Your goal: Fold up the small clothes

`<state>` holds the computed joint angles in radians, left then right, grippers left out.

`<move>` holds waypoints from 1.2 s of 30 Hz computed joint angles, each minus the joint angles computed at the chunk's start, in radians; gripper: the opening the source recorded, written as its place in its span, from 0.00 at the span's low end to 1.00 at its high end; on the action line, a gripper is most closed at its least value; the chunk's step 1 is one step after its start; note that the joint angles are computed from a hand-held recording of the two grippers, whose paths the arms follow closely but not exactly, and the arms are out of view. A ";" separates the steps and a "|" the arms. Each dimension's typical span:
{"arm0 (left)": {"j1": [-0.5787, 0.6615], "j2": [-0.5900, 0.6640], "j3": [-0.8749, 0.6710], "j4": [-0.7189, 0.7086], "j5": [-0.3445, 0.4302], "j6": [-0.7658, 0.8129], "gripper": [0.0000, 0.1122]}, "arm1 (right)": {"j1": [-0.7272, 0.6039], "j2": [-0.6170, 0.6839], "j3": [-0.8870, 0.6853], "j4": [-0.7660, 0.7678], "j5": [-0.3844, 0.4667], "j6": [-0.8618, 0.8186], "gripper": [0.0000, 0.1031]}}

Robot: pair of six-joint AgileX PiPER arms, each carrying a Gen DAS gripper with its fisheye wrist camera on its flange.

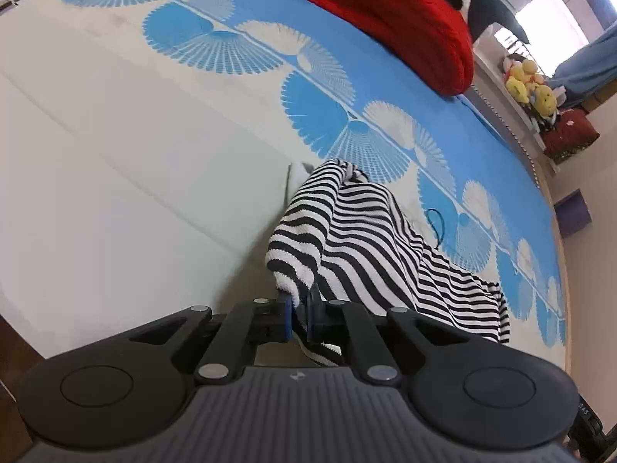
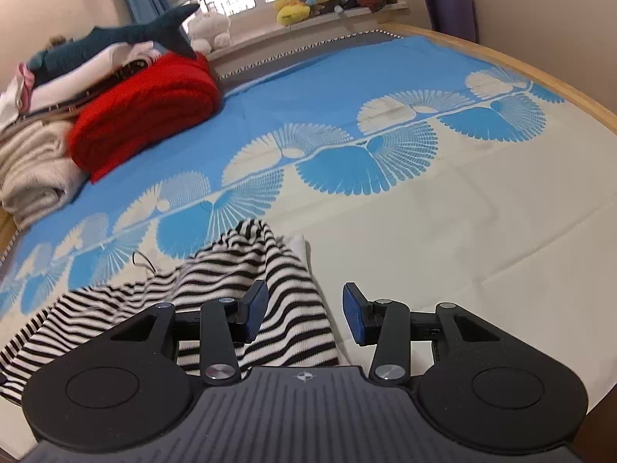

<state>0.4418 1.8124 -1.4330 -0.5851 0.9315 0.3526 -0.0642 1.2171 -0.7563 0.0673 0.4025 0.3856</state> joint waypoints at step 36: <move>-0.917 -0.051 0.155 -0.244 -0.291 0.441 0.31 | -0.282 0.043 0.021 0.549 0.039 -0.697 0.43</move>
